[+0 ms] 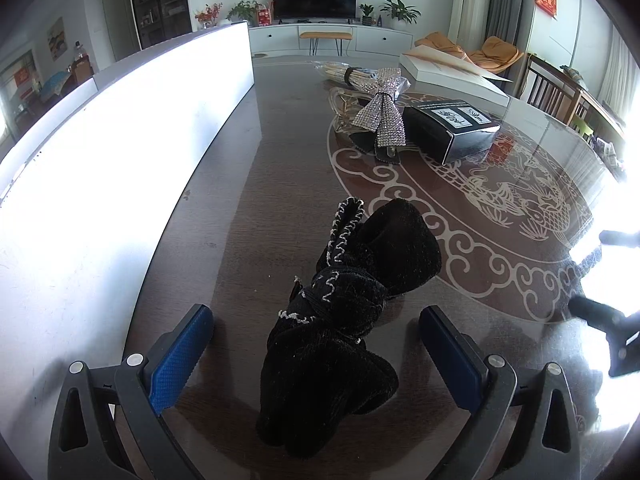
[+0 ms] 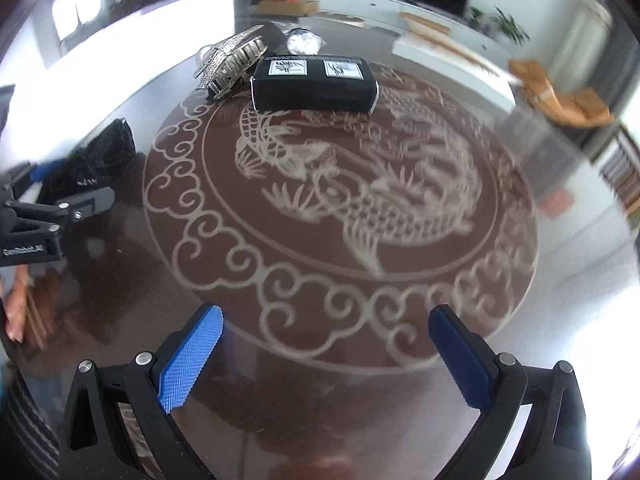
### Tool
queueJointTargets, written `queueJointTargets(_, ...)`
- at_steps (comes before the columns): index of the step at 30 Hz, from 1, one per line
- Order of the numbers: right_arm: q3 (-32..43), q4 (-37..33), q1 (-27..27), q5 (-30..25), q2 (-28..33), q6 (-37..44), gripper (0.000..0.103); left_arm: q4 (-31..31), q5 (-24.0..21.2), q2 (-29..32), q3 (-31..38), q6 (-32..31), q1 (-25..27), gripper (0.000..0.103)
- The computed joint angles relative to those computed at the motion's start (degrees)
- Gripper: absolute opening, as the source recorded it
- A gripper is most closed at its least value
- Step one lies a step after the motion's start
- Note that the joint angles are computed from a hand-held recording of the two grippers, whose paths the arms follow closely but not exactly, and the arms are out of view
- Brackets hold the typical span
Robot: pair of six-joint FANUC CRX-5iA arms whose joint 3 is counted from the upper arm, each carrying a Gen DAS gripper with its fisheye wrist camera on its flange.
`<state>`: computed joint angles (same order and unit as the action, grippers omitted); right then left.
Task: Organize objects
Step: 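Grasp the black stainless-steel soap box with the right tool and lift, then carry the pouch and soap box into the cardboard box and release both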
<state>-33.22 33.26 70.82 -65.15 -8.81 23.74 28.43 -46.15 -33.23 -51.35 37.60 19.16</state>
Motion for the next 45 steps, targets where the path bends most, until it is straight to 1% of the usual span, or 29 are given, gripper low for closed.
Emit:
queueJointTargets(2,3.51,2.51,-3.26,0.68,3.08,15.00,0.102,0.02,-0.03,-0.03,-0.02,-0.05,0.03,0.103)
queueJointTargets(4,8.09,2.71,-6.89,1.53,7.21,29.61,0.102,0.02,0.00,0.01,-0.01,-0.04,0.01,0.103)
queueJointTargets(7,13.71,0.95,-11.80,4.27,12.68,45.14,0.102,0.08,-0.03,-0.06,-0.06,-0.10,0.04,0.103)
queueJointTargets(10,19.78,0.77,-14.86,1.77,19.42,54.34,0.100,0.10,0.07,0.01,-0.01,0.00,-0.15,0.103)
queueJointTargets(13,24.01,-2.02,-16.87,4.12,22.02,58.95,0.097,0.11,0.08,-0.01,-0.04,0.03,-0.16,0.103)
queueJointTargets(14,26.03,-4.64,-17.56,4.16,22.87,60.59,0.097,0.10,0.10,0.00,-0.04,0.08,-0.21,0.103)
queueJointTargets(16,33.16,-12.65,-19.30,-0.61,26.38,64.57,0.097,0.21,-0.04,-0.04,-0.07,-0.05,-0.14,0.103)
queueJointTargets(17,35.48,-15.60,-20.23,-2.02,27.17,64.50,0.096,0.23,-0.11,-0.03,-0.06,-0.06,-0.16,0.103)
queueJointTargets(18,38.51,-19.42,-21.29,-4.62,28.23,64.50,0.085,0.25,-0.18,-0.07,-0.07,-0.08,-0.14,0.103)
queueJointTargets(19,39.47,-20.47,-21.64,-5.78,28.50,62.45,0.079,0.29,-0.23,-0.14,-0.08,-0.10,-0.11,0.103)
queueJointTargets(21,38.75,-20.21,-21.16,-6.68,27.80,57.14,0.073,0.13,-0.14,-0.11,-0.01,0.26,-0.41,0.103)
queueJointTargets(25,32.78,-23.27,-20.09,-5.07,21.29,44.88,0.060,0.16,-0.41,-0.27,0.03,0.25,-0.42,0.103)
queueJointTargets(29,24.26,-24.25,-16.16,-3.60,13.48,30.64,0.060,1.57,-1.95,0.05,0.21,-1.49,0.36,0.103)
queueJointTargets(31,21.47,-22.82,-14.20,-2.36,11.55,26.01,0.061,2.18,-3.86,1.69,1.52,-2.82,0.70,0.103)
queueJointTargets(32,20.66,-22.46,-13.88,-1.40,11.15,24.40,0.063,2.57,-4.53,2.75,2.21,-3.36,0.71,0.103)
queueJointTargets(33,20.25,-22.65,-13.93,-0.43,11.08,23.67,0.074,2.80,-4.93,3.38,2.76,-3.50,0.73,0.089)
queueJointTargets(34,19.74,-22.35,-13.80,0.38,11.17,23.23,0.075,3.08,-4.97,3.58,3.19,-3.60,0.79,0.080)
queueJointTargets(35,19.67,-21.53,-13.36,0.00,11.77,23.23,0.074,3.72,-5.40,4.10,3.63,-4.44,1.13,0.057)
queueJointTargets(36,18.55,-20.07,-12.84,1.12,10.98,21.90,0.062,4.30,-6.01,4.63,4.02,-5.37,1.57,0.031)
queueJointTargets(37,18.28,-20.76,-12.96,1.68,10.15,21.28,0.059,4.76,-5.69,5.14,4.05,-6.04,1.69,0.032)
queueJointTargets(38,17.82,-20.81,-12.61,1.62,9.25,20.03,0.059,6.72,-6.13,4.29,3.14,-8.26,2.94,0.032)
queueJointTargets(40,15.10,-19.26,-10.78,2.81,5.72,16.81,0.059,11.85,-8.93,0.73,0.19,-14.15,6.88,0.032)
queueJointTargets(41,13.53,-18.99,-9.99,3.82,3.34,14.71,0.059,13.51,-10.37,-0.32,-0.27,-15.14,8.19,0.032)
queueJointTargets(43,10.48,-18.83,-8.68,6.32,-1.81,9.42,0.059,16.28,-16.66,-3.09,-1.18,-16.00,12.87,0.032)
queueJointTargets(45,9.96,-17.23,-6.74,8.27,-4.00,4.78,0.059,18.83,-23.80,-5.45,-1.34,-16.00,18.31,0.032)
